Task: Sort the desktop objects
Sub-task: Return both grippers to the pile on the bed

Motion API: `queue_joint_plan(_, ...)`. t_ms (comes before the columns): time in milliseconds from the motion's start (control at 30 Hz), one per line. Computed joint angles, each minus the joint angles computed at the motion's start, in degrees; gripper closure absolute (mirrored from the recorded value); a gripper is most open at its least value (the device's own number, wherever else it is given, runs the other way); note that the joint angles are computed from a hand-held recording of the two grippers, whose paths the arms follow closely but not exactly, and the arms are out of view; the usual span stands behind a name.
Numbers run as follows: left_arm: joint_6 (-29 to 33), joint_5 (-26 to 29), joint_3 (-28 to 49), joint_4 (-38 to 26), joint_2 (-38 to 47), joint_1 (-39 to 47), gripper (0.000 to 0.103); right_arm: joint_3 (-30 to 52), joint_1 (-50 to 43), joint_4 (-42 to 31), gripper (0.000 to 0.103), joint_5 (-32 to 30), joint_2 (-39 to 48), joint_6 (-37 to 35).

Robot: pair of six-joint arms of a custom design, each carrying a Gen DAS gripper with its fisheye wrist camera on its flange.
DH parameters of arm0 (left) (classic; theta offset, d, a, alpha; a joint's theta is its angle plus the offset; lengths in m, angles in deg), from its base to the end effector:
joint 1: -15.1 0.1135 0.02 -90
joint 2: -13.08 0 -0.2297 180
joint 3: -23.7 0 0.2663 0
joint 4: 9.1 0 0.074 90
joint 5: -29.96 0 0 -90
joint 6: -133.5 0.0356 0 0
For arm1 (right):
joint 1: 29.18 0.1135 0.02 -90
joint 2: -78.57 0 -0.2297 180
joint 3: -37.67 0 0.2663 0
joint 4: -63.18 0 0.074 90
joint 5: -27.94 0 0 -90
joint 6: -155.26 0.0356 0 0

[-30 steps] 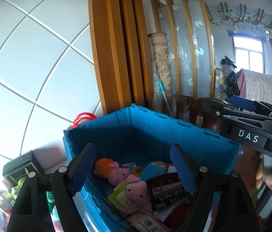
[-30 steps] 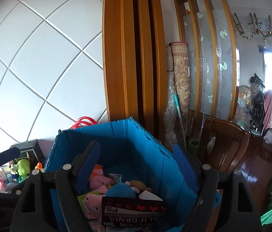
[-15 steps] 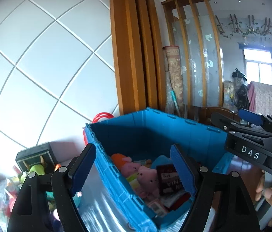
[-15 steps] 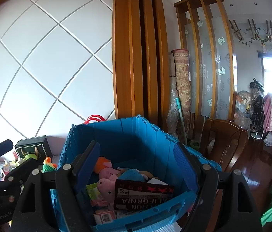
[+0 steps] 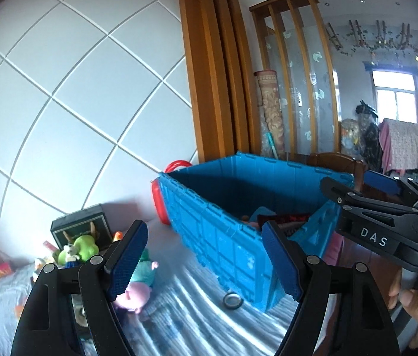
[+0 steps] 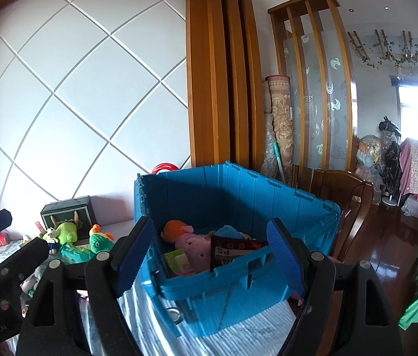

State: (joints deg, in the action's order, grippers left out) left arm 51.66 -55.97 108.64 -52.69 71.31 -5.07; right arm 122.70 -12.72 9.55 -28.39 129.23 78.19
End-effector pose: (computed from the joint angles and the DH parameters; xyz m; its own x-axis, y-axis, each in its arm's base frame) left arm 0.2260 -0.0857 0.3967 -0.2119 0.2287 -0.9502 0.4422 0.8894 0.1154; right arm 0.1897 0.0355 0.4073 -0.2488 0.1207 -0.9610 0.3302 0.9434 0.0330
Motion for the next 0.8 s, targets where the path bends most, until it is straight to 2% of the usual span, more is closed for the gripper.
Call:
queue_joint_plan(200, 3.71, 12.30, -7.09, -5.49, -11.39, 15.11, 0.023, 2.01, 22.33, -9.00, 0.024, 19.26, 2.53, 11.92)
queue_joint_plan(333, 7.24, 21.32, -9.78, -8.77, -15.44, 27.19, 0.023, 4.32, 32.13, -13.90, 0.024, 26.26, 7.29, 19.69)
queue_joint_plan(433, 9.98, 26.54, -10.34, -10.50, -15.52, 35.16, 0.023, 5.82, 35.34, -15.09, 0.024, 26.44, 10.95, 22.78)
queue_joint_plan(567, 12.86, 31.15, -11.68, -11.68, -15.69, 44.01, 0.023, 6.15, 37.67, -12.56, 0.024, 25.16, 14.55, 22.76)
queue_joint_plan(800, 15.69, 32.36, -13.04, -11.50, -14.52, 51.97, 0.023, 5.74, 38.53, -6.57, 0.024, 20.67, 18.83, 20.44)
